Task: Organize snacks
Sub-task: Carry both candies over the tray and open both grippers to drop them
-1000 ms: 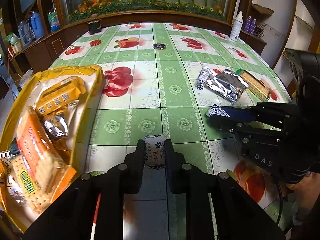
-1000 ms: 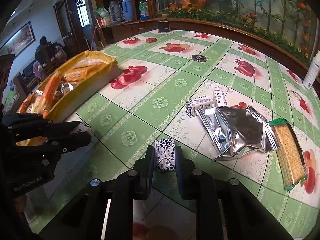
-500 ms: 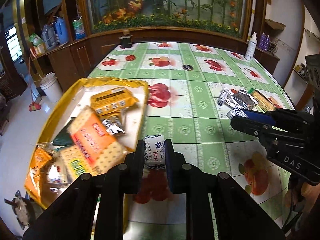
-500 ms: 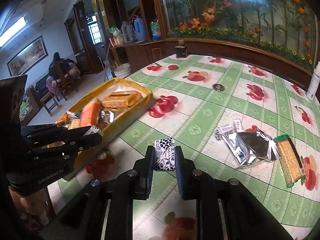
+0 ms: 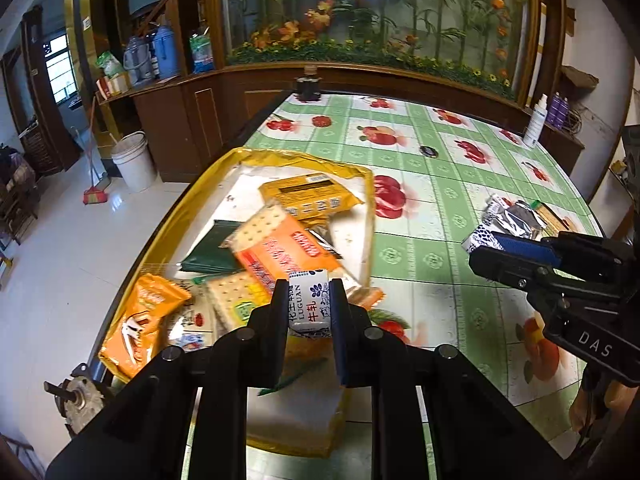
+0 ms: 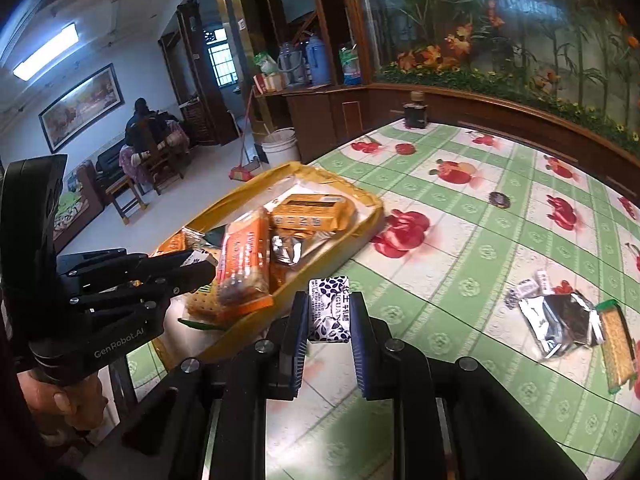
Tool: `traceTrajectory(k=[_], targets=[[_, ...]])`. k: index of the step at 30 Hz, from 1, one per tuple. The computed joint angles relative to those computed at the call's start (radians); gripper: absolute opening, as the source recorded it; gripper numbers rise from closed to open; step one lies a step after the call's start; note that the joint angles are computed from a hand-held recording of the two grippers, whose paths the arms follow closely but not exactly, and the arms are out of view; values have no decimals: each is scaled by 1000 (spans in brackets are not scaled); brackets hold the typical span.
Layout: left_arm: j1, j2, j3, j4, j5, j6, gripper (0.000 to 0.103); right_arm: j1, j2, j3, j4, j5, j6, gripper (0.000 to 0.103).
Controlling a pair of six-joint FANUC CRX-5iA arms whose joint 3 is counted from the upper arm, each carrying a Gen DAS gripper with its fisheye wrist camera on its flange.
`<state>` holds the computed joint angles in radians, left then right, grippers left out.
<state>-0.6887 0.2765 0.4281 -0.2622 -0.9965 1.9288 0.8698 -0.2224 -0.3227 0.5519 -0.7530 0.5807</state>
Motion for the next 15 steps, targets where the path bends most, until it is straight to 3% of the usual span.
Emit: traceTrajectory(k=[15], targets=[[66, -44, -70, 5, 1, 36, 17, 10, 105, 107, -99, 43, 110, 20]])
